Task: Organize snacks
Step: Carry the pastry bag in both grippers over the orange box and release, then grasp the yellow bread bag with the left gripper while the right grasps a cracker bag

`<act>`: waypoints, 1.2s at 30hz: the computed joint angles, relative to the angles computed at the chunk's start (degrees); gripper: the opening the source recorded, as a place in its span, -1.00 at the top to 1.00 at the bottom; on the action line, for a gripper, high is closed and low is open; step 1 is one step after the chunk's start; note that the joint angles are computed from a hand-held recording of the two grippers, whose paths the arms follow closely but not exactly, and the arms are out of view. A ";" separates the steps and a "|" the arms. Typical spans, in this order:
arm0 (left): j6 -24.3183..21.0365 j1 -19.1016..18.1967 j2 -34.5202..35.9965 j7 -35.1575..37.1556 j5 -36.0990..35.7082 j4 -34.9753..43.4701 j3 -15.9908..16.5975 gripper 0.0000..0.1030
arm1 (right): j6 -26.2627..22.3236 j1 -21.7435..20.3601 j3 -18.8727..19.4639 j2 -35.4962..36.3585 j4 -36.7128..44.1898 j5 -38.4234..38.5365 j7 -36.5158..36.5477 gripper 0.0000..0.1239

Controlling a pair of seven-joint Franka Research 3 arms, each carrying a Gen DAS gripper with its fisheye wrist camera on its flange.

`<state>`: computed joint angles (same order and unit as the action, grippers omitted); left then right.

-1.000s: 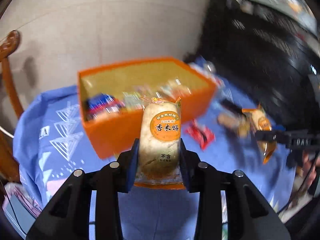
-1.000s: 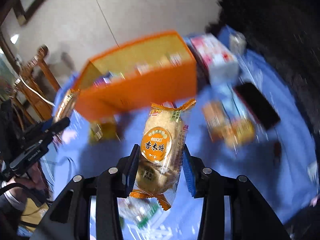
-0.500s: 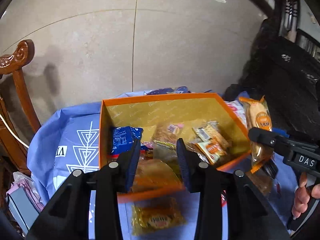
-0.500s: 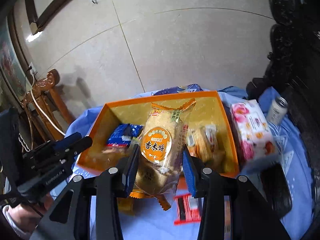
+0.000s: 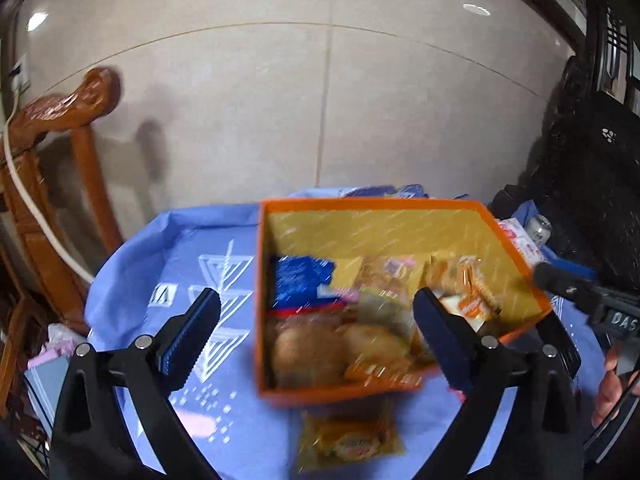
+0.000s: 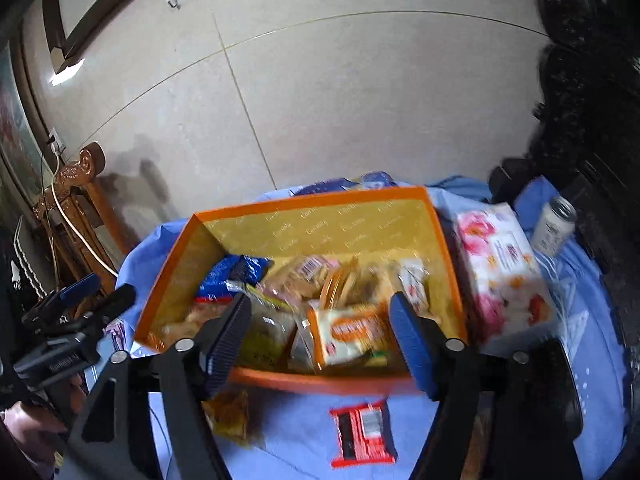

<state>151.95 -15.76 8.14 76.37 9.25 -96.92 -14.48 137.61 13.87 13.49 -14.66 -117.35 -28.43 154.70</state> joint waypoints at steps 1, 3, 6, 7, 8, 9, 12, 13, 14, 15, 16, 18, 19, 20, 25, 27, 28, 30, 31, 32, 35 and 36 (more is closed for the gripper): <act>0.36 0.47 -1.62 0.01 -0.92 -2.32 0.11 -0.86 | -0.50 0.10 0.26 -1.10 -1.17 0.00 0.82 -0.25; 0.71 1.11 -4.30 0.01 -2.63 -6.55 0.33 -0.88 | -1.68 0.40 0.87 -4.09 -4.61 0.80 2.16 -0.27; 1.07 1.59 -7.54 2.23 -6.62 -12.12 0.51 -0.88 | -3.57 1.10 1.56 -8.88 -10.36 4.34 2.69 -0.27; 1.46 1.56 -8.99 3.78 -8.88 -14.57 0.60 -0.88 | -4.21 1.29 1.87 -10.42 -12.22 5.73 2.77 -0.27; 1.61 1.36 -10.20 5.46 -10.88 -16.52 0.77 -0.88 | -5.17 1.51 2.23 -12.02 -14.03 7.24 2.94 -0.27; 1.61 0.99 -11.58 7.81 -13.26 -18.75 1.03 -0.88 | -6.47 2.05 2.49 -14.11 -16.36 9.35 3.12 -0.27; 0.64 -0.29 -14.62 11.40 -15.82 -23.21 1.71 -0.88 | -9.75 2.93 3.54 -19.25 -21.42 14.45 4.13 -0.27; -0.18 -0.79 -15.56 12.31 -16.23 -24.50 1.84 -0.88 | -10.96 3.13 4.00 -21.08 -22.93 15.97 4.83 -0.27; -0.90 -1.33 -16.32 13.40 -17.03 -25.49 2.11 -0.88 | -11.73 3.20 4.45 -22.63 -24.27 17.22 5.56 -0.27; -1.43 -1.86 -17.00 14.45 -17.96 -26.34 2.40 -0.88 | -12.64 3.35 4.94 -24.62 -25.88 18.55 6.64 -0.27; -2.05 -2.44 -17.74 15.38 -18.83 -27.20 2.58 -0.88 | -13.63 3.31 5.47 -26.00 -26.84 19.45 7.43 -0.27; -2.63 -3.20 -18.51 16.13 -19.56 -28.11 2.71 -0.88 | -15.39 3.12 6.40 -28.24 -28.41 20.67 8.77 -0.27; -2.86 -3.69 -18.87 16.55 -20.16 -28.48 2.76 -0.88 | -16.01 2.86 6.84 -28.88 -28.82 20.78 9.17 -0.27; -3.03 -4.03 -18.99 16.74 -20.54 -28.62 2.79 -0.88 | -16.46 2.52 7.15 -29.40 -29.18 20.66 9.42 -0.27; -3.78 -5.53 -18.90 17.96 -21.94 -28.01 2.53 -0.88 | -13.84 0.56 6.84 -28.61 -28.93 18.70 7.66 -0.27; -4.10 -5.83 -18.57 18.41 -22.01 -27.56 2.40 -0.88 | -11.85 -0.59 6.28 -25.77 -27.39 16.89 4.77 -0.27; -4.44 -5.81 -18.39 18.22 -21.67 -27.31 2.25 -0.88 | -10.92 -0.98 5.91 -24.29 -26.70 16.08 3.19 -0.27; -4.93 -5.68 -18.10 18.04 -21.14 -26.98 2.13 -0.88 | -9.54 -1.39 4.78 -19.97 -24.71 14.79 -1.17 -0.27; -5.04 -5.57 -18.03 17.87 -20.92 -26.96 2.09 -0.88 | -9.49 -1.68 4.51 -17.78 -23.54 13.93 -2.96 -0.27; -5.15 -5.47 -17.95 17.75 -20.76 -26.89 2.08 -0.88 | -9.37 -1.83 4.14 -15.61 -22.45 13.11 -4.72 -0.27; -5.26 -5.02 -17.82 17.23 -19.21 -27.06 1.90 -0.88 | -10.03 -1.10 2.41 -10.80 -20.19 12.63 -9.56 -0.21; -5.20 -4.85 -17.53 17.23 -18.37 -27.01 1.81 -0.88 | -10.05 -0.81 1.94 -9.78 -19.97 12.59 -10.50 -0.03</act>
